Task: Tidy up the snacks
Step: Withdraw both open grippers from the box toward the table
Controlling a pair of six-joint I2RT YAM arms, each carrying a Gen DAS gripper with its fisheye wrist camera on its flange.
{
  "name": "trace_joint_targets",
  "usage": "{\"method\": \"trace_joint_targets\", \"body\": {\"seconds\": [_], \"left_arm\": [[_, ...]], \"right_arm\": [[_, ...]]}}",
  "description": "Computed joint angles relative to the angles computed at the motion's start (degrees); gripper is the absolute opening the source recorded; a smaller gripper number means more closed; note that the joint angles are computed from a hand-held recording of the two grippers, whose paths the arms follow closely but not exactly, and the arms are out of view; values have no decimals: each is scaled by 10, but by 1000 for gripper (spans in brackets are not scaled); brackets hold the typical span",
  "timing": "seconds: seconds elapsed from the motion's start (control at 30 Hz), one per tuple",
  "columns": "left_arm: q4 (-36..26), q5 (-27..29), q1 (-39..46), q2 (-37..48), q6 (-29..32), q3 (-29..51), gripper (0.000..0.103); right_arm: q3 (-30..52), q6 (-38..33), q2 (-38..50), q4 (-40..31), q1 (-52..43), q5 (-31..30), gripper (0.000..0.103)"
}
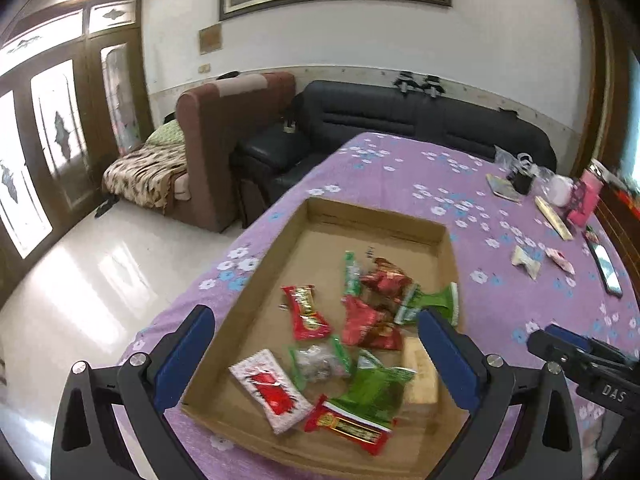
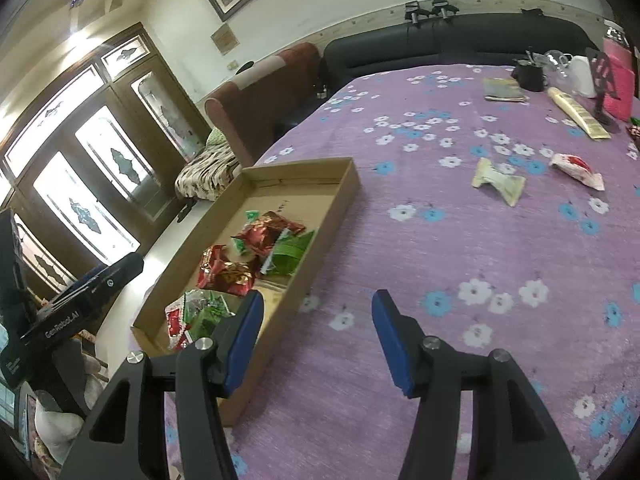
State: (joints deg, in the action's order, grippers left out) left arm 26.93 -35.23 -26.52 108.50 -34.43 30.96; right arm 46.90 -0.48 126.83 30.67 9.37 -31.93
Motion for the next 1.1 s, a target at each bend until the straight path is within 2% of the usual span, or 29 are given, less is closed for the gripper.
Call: {"method": "trace_joint_targets", "body": {"seconds": [0.4,1.1], "left_arm": [[-97,-27,-69,20,3,75,102],[-183,-8,-107,72,28,179,102]], "right_arm": [[-15,-21,-2,1,-65,-19,57],[14,-43,12,-38,-132,-25,60]]}}
